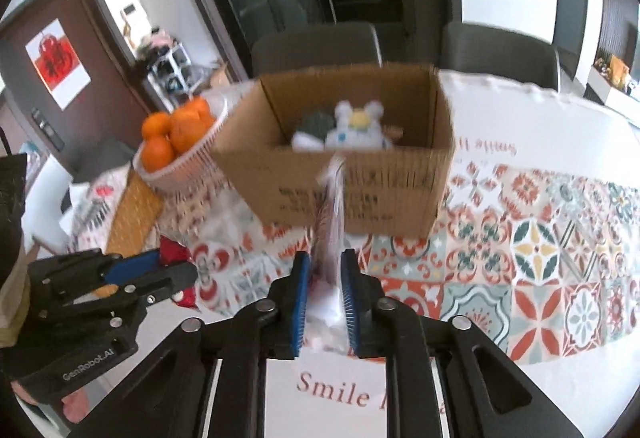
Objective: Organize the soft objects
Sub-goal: 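Drop the candy into the box with the left tool while the right tool holds the packet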
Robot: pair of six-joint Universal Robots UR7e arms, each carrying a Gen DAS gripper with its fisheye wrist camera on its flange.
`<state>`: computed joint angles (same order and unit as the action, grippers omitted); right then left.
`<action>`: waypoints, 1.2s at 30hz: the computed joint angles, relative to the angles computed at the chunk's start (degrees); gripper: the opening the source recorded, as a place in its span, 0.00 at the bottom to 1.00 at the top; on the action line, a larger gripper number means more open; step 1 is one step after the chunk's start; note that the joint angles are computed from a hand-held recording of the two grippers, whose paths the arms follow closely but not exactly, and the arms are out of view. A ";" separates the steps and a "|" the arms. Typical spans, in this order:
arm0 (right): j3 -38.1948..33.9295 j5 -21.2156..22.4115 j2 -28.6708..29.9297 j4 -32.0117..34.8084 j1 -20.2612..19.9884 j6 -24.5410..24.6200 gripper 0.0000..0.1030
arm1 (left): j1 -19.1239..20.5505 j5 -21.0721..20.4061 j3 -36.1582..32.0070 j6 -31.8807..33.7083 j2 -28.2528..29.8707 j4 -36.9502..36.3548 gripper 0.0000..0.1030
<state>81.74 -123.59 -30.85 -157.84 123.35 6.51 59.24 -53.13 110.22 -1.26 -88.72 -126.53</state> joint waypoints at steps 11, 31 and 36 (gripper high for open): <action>-5.45 2.57 2.23 5.33 -2.83 1.18 0.12 | 1.12 -0.18 -4.18 0.87 5.38 -3.56 0.21; -7.78 -2.27 2.78 2.29 -2.48 1.60 0.23 | 2.40 -2.59 -7.83 2.92 9.44 -6.06 0.21; -11.99 -4.25 4.30 3.00 -2.24 2.19 0.29 | 2.21 -1.18 -12.69 6.94 12.94 -7.01 0.21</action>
<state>69.74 -127.85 -26.55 -154.84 121.11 8.70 61.44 -54.30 97.53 5.68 -75.78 -133.54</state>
